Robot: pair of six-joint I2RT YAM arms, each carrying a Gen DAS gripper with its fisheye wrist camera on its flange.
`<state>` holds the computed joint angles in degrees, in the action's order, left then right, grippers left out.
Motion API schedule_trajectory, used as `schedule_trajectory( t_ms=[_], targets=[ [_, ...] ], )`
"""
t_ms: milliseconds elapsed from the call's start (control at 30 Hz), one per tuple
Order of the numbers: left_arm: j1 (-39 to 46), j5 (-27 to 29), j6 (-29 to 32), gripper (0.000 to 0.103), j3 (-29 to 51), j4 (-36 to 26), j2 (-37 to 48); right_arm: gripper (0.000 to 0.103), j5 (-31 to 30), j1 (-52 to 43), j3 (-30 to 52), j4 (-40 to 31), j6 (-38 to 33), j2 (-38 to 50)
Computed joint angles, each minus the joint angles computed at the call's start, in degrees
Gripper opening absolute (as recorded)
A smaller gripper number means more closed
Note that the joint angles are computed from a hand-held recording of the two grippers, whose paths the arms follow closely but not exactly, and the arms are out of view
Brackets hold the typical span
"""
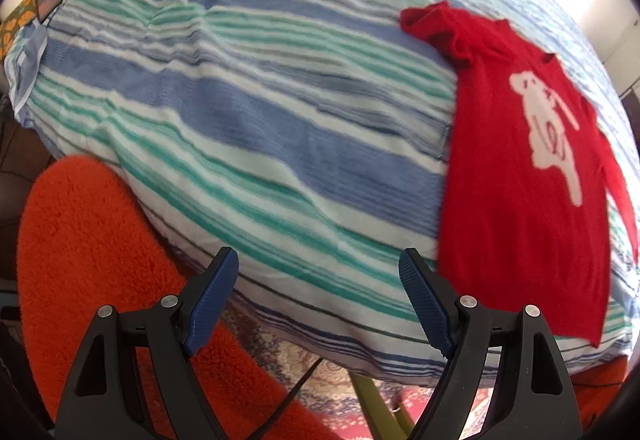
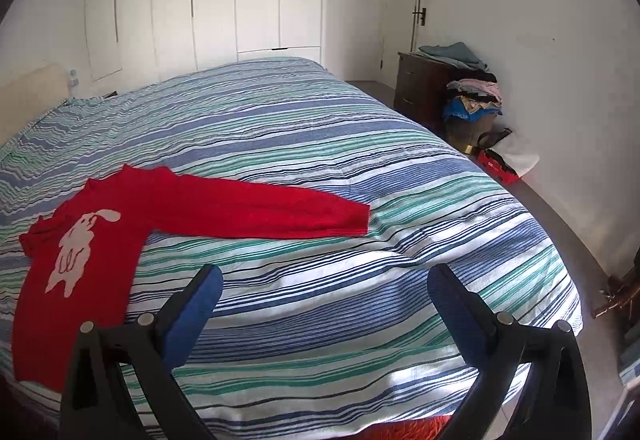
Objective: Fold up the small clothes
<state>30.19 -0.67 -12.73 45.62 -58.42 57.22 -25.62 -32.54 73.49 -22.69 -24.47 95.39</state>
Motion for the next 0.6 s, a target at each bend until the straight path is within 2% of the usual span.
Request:
schedule_trajectory(
  t_ms=[167, 200, 300, 333, 400, 500, 600],
  targets=[
    [-9.86, -1.30, 2.63, 0.084, 9.13, 1.08, 4.97, 0.101, -1.13, -0.79, -8.60, 0.61, -9.20, -6.73],
    [-12.52, -2.27, 4.09, 0.084, 11.84, 2.56, 7.31, 0.101, -0.54, -0.71, -10.02, 0.82, -9.96, -7.17],
    [-15.51, -2.27, 8.51, 0.095, 18.63, 7.48, 15.91, 0.101, 2.86, 0.78, -13.10, 3.59, -11.26, -8.42],
    [-15.68, -2.57, 9.14, 0.095, 20.58, 10.11, 19.48, 0.101, 2.68, 1.09, -13.23, 3.79, -11.82, -8.50],
    [-16.11, -6.67, 8.87, 0.095, 25.10, 15.39, 28.02, 0.101, 3.51, 2.35, -14.01, 4.16, -13.45, -8.71],
    [-15.90, -8.28, 12.10, 0.086, 34.28, 18.44, 40.44, 0.101, 5.69, 3.90, -15.43, 5.12, -15.44, -8.99],
    [-15.20, -9.57, 14.05, 0.077, 44.80, 16.56, 51.61, 0.101, 7.39, 5.04, -15.58, 5.35, -16.15, -8.93]
  ],
)
